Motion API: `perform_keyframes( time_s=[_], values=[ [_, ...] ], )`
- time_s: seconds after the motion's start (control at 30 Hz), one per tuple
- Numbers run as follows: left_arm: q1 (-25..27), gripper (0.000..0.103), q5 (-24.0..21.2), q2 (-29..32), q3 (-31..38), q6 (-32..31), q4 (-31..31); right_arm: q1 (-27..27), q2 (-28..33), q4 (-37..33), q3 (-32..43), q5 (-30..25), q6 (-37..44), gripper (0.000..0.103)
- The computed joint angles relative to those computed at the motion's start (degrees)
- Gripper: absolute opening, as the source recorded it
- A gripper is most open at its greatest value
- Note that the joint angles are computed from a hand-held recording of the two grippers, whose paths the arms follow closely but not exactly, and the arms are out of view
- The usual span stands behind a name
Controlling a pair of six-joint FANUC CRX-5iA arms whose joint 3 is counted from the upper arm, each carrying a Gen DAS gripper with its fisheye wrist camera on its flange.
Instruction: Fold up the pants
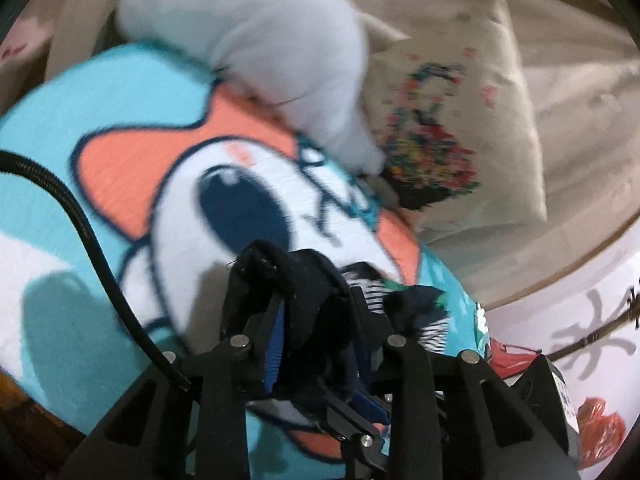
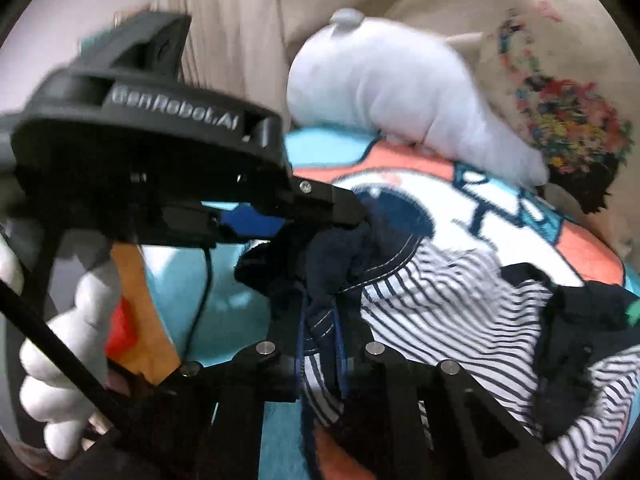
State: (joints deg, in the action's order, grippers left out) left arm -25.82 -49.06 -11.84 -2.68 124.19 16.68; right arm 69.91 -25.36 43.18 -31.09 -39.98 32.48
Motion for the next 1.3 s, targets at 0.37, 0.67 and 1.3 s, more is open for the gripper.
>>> perform_keyframes(
  time_s=[0.37, 0.67, 1.3],
  values=[
    [-13.74, 0.029, -5.59, 20.96, 27.50, -5.84, -2.44, -4.34, -24.40, 4.45, -13.28, -3.11, -15.33, 0.012],
    [-16.03, 0.047, -6.49, 19.94, 28.37, 1.14, -9.04, -11.38, -34.51, 1.71, -16.53, -9.47, -20.59, 0.037],
    [-14.31, 0.050, -6.13, 11.70, 17.12, 12.07, -15.78, -15.44, -15.96, -9.53, -5.50, -7.70, -3.01, 0.021]
  ],
)
